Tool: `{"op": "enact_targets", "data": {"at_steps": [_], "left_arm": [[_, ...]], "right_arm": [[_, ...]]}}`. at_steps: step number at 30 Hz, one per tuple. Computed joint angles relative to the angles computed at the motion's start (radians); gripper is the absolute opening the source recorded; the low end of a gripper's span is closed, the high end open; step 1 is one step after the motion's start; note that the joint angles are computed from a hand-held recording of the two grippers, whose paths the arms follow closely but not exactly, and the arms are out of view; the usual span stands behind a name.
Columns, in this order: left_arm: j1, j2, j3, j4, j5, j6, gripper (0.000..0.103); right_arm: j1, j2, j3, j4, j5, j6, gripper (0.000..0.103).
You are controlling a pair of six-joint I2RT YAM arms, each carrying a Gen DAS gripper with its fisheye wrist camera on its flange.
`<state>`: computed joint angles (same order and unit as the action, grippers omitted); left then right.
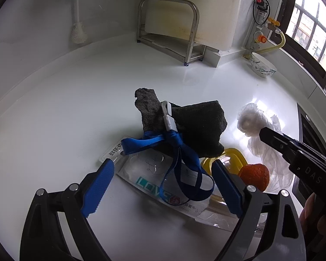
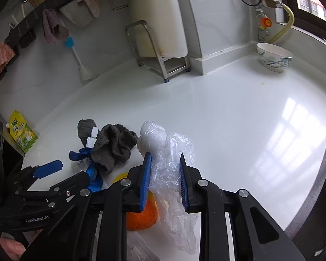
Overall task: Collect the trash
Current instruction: 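Grasp the clear plastic bag with the right tool while the left tool grasps the blue lanyard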
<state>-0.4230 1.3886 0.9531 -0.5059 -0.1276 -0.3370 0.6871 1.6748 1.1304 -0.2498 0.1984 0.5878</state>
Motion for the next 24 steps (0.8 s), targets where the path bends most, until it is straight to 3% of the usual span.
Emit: {"op": "enact_targets", "data": {"at_steps": [5,8,13,16,18,24], "left_arm": [[-0.04,0.038,-0.006,0.036,-0.045,-0.006,0.086],[-0.067,0.052,-0.005,0.045,-0.094,0.005,0.073],[-0.059,0.039,-0.001,0.049,-0.08,0.038,0.043],[-0.044,0.033,0.004,0.042,-0.068,0.052,0.015],[-0.034,0.031,0.009,0.03,-0.061,0.062,0.007],[0.003,-0.015,0.016,-0.003,-0.026,0.081,0.005]], "right_arm": [[0.005,-0.053,-0.057,0.007,0.04,0.045,0.023],[0.014,-0.063,-0.071,0.002,0.063,0.06,0.023],[0.031,-0.073,-0.091,0.002,0.075,0.092,0.023],[0.047,-0.079,-0.097,-0.002,0.087,0.112,0.023],[0.058,-0.085,-0.099,-0.01,0.093,0.123,0.023],[0.09,-0.119,-0.11,-0.043,0.122,0.163,0.023]]}}
